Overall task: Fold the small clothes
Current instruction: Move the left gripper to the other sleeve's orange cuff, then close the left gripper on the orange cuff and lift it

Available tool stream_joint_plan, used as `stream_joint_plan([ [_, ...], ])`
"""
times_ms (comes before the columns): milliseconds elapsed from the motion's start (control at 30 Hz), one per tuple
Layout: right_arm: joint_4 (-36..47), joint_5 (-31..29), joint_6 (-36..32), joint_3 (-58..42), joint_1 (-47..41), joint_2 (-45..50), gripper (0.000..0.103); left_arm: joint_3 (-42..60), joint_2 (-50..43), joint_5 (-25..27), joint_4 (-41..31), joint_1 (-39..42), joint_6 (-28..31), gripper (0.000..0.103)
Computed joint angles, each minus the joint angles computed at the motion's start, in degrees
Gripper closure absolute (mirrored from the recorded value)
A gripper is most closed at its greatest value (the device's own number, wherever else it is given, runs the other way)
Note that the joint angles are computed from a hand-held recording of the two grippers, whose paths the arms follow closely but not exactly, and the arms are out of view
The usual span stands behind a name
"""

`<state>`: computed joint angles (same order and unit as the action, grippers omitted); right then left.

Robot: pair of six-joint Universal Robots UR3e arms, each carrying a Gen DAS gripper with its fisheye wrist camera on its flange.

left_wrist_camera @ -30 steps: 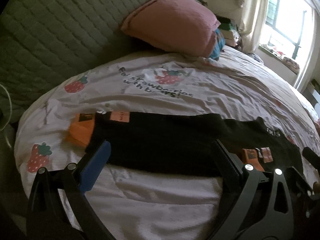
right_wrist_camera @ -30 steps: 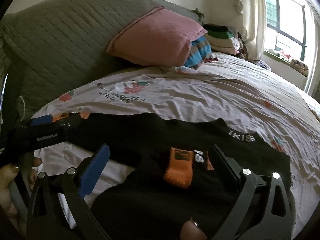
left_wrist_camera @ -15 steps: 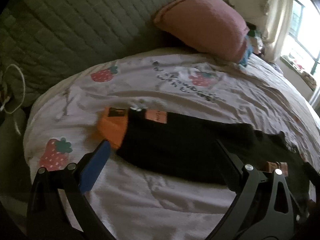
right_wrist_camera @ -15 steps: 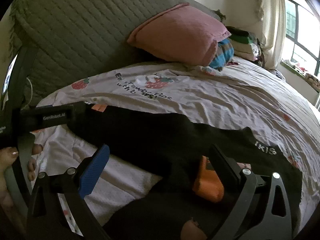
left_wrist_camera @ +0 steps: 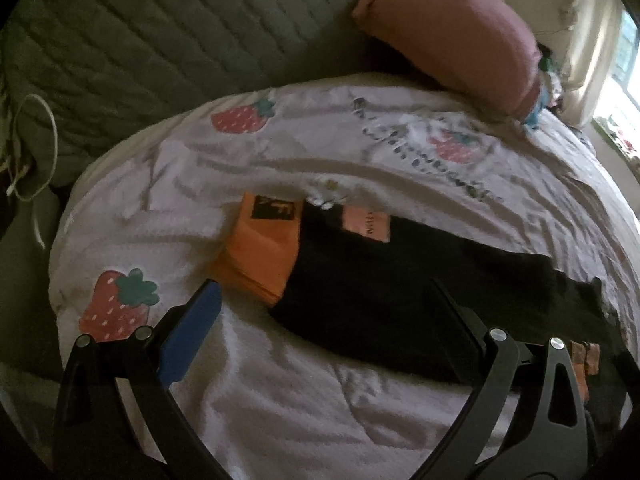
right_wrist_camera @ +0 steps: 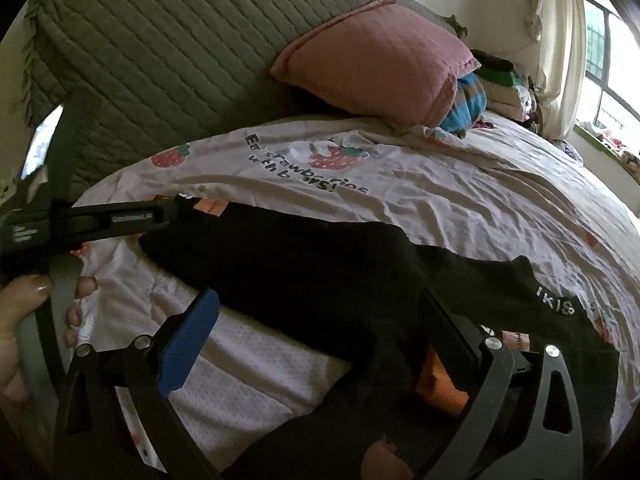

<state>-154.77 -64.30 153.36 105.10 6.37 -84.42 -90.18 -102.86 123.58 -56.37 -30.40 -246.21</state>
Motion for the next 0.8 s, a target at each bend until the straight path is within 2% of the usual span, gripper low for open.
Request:
stream_joint_plan([
  [133,0.0,0.4,0.2,0.6,-0.7,-0.3,0.005,-5.8,1.9,-3.7,6.0,3.2,-0.1,0.01],
  [200,0.0,0.7,0.5,0.9,-1.2,-0.7,0.005,-9.1,2.5,-6.0,11.2,5.0,0.5,0.013],
  [233,0.2,1.0,0.6,1.2,-1.6,-1.0,0.005,-9.3,2.3,-6.6,11.5,5.7,0.7,0.028],
  [267,0.2,1.3,0.7,1.5,-2.0,-1.4,0.005,-9.0,2.0,-7.0,11.6,6.0,1.0,0.047],
  [333,0.4,2.0,0.7,2.2,-3.0,-2.4,0.005,-9.0,1.7,-6.7,12.2,6.1,1.3,0.063],
  [367,0.4,2.4,0.7,2.7,-3.6,-3.0,0.005,-9.7,1.9,-6.8,13.9,6.2,1.8,0.078],
  [400,0.5,2.7,0.7,3.0,-4.1,-3.5,0.005,-11.3,2.8,-6.8,16.7,6.0,2.1,0.086],
  [567,1.9,5.4,0.7,5.0,-8.1,-6.6,0.005,-13.3,4.9,-4.5,24.2,3.4,3.9,0.096],
  [667,3.1,6.8,0.6,5.9,-10.7,-8.4,0.005,-11.8,4.6,-2.1,24.2,1.1,4.7,0.096],
  [800,5.6,9.9,0.5,7.8,-15.4,-11.5,0.005,-11.7,4.9,-0.7,27.9,-1.7,5.5,0.099],
])
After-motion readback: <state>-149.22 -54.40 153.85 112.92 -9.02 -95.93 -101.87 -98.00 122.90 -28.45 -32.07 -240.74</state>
